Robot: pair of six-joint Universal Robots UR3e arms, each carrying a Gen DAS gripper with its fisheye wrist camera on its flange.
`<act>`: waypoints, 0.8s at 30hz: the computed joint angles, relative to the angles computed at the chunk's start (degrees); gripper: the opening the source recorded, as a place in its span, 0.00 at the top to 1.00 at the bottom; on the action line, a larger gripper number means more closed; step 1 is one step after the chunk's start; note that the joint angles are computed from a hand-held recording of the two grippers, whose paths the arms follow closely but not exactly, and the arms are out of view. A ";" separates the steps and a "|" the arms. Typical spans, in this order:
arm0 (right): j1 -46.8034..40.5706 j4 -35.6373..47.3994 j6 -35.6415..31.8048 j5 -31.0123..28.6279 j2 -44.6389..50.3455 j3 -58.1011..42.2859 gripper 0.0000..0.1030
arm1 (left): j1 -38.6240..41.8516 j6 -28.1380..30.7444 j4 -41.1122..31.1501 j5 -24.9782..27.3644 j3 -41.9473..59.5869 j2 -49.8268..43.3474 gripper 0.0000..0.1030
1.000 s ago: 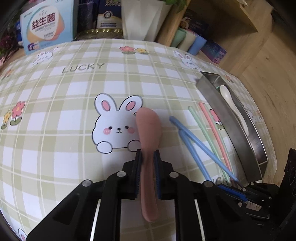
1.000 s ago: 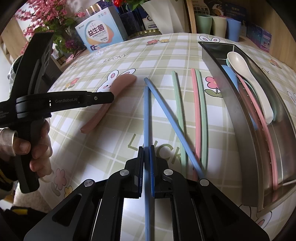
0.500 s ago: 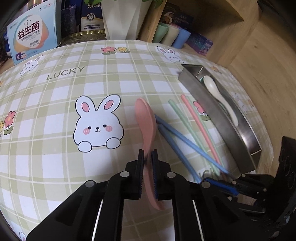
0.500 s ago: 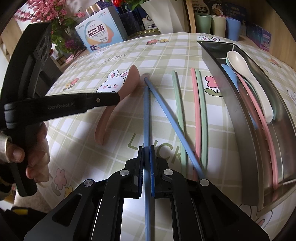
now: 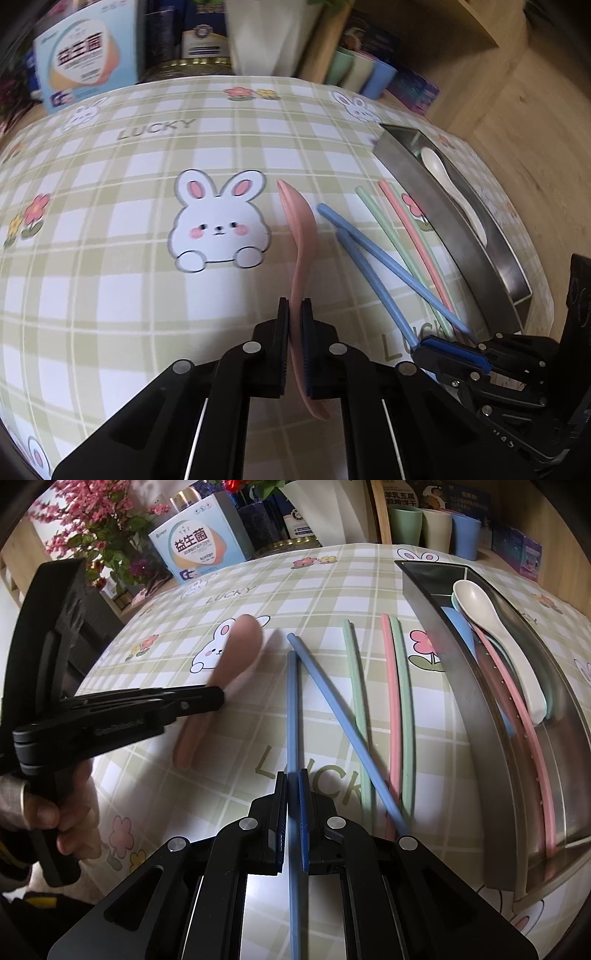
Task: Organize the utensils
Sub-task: 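Lift the pink spoon with the left gripper while the right gripper holds the blue chopstick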
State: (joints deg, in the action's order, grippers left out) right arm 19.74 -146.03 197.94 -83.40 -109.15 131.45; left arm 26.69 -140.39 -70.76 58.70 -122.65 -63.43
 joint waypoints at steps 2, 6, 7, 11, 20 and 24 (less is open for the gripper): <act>0.40 0.48 -0.02 -0.41 0.79 -0.87 0.94 | 2.01 1.00 -2.74 -1.12 0.35 1.69 0.94; 1.96 1.30 -0.05 -2.17 3.05 -3.19 0.94 | 6.80 5.19 -10.43 -3.67 1.65 6.06 0.94; 2.46 1.52 -0.03 -2.71 3.63 -3.80 0.94 | 8.14 6.55 -12.49 -4.21 1.91 7.11 0.94; 3.74 2.27 -0.50 -4.39 6.04 -6.20 0.94 | 13.04 11.54 -20.31 -5.58 2.50 10.75 0.94; 4.37 4.19 -3.64 -5.49 8.74 -9.67 0.94 | 17.42 15.85 -27.50 -6.21 2.60 13.38 0.94; 2.97 3.61 -4.05 -3.98 7.95 -8.73 0.94 | 19.47 17.80 -30.79 -7.57 3.66 14.43 0.94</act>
State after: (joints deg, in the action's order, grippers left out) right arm 22.70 -142.42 193.90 -87.38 -101.20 122.72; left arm 46.17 -122.59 -101.56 51.13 -119.00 -49.00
